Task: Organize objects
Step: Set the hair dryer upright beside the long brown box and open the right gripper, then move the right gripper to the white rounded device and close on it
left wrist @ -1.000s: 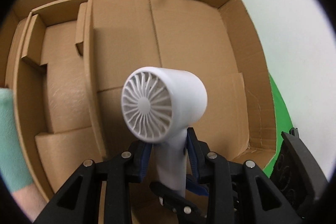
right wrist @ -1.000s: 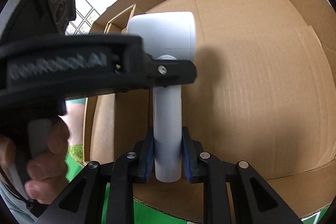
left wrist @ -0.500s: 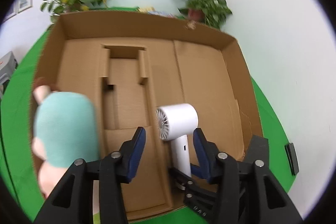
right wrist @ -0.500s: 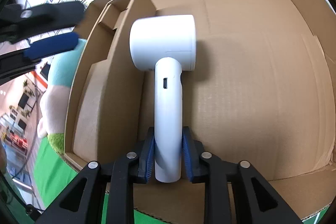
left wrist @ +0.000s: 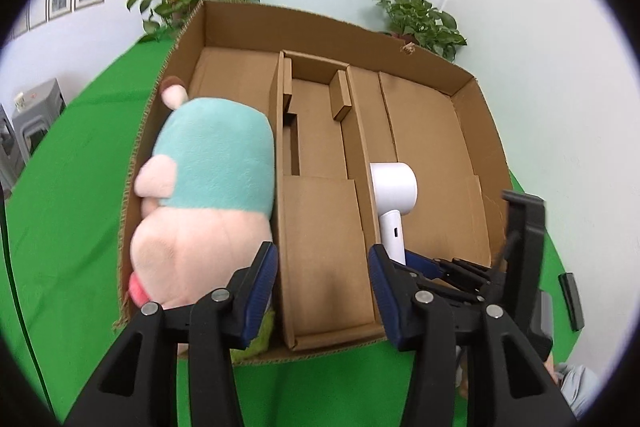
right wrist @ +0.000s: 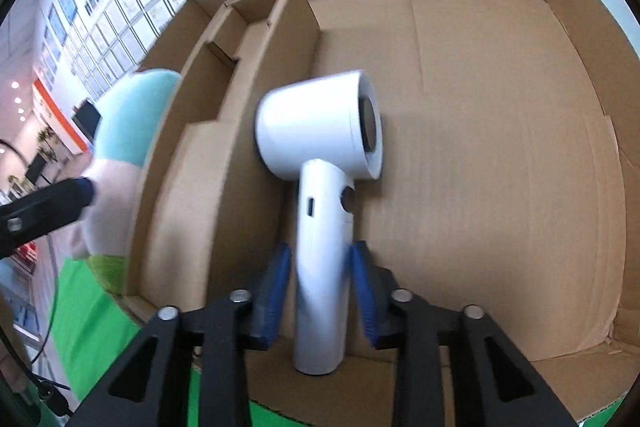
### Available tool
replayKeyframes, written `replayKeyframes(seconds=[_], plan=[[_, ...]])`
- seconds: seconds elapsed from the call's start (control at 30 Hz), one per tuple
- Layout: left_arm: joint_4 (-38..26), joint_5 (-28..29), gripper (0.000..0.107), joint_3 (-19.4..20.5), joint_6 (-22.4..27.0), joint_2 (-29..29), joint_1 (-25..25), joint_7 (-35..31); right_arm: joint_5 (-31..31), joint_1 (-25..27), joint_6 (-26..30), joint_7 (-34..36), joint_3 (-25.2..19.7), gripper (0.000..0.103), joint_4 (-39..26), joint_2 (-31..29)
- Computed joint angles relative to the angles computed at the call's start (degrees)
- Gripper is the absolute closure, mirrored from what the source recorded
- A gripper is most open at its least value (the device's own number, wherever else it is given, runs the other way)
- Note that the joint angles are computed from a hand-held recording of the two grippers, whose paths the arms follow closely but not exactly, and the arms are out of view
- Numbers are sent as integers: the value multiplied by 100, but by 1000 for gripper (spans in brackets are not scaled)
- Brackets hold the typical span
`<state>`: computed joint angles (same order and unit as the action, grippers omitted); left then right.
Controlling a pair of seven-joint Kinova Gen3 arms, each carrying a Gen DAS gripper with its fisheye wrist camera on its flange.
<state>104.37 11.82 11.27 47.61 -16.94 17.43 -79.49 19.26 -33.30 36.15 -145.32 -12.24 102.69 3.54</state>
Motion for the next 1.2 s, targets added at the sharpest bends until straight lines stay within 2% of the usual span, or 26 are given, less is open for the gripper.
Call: replayKeyframes(seconds=[0.03, 0.1, 0.17, 0.23, 0.27, 0.3, 0.33, 0.37, 0.43, 0.5, 0.57, 0.67, 0.77, 0.93, 1.07, 1.2], plan=[[36, -37, 61, 32, -34, -65, -3, 13, -111, 204, -139, 83, -67, 77, 116, -79], [50, -316, 61, 278, -98, -164, -127, 216, -54, 607, -138, 39, -505, 77, 123, -48], [69, -765, 56, 656, -139, -333, -333, 554, 347, 920, 136, -259, -1019, 75, 8, 4], [87, -978, 48, 789, -228, -452, -367, 738, 813, 893, 503, -725, -1203, 67, -125, -22], [85, -1142, 45, 935, -272, -556, -451, 868, 1046, 734, 612, -958, -1135, 50, -104, -119], [95, -1310, 37, 1089, -321, -658, -561, 1001, 1279, 580, 768, -1191, -1082, 24, -75, -262], [118, -1505, 28, 1292, -390, -787, -727, 1176, 1512, 530, 904, -1424, -1135, 11, -37, -380], [157, -1725, 25, 1544, -482, -981, -971, 1403, 1742, 547, 1120, -1657, -1293, 0, -22, -499], [174, -2010, 25, 1940, -585, -1271, -1388, 1673, 2198, 683, 1586, -2124, -1823, 1, 46, -703], [104, -2058, 25, 2080, -537, -1370, -1552, 1726, 2660, 585, 2052, -2590, -2182, 0, 136, -863], [38, -1977, 25, 2088, -483, -1433, -1593, 1758, 2965, 118, 2518, -2891, -2217, 0, 270, -1071], [-34, -1862, 25, 2098, -398, -1545, -1666, 1813, 3013, -293, 3062, -3099, -2280, 0, 338, -1396], [-109, -1808, 25, 2148, -284, -1656, -1755, 1808, 2781, -829, 3434, -3167, -2085, 0, 391, -1830], [-184, -1802, 25, 2279, -160, -1865, -1850, 1591, 2647, -553, 3740, -3035, -2571, 0, 161, -1950], [-199, -1710, 25, 2375, -121, -2067, -2015, 1458, 2666, -279, 3816, -3072, -2936, 0, 116, -1972], [-209, -1559, 25, 2419, -2, -2161, -2111, 1339, 2579, -85, 3744, -3080, -3098, 0, 154, -2102]])
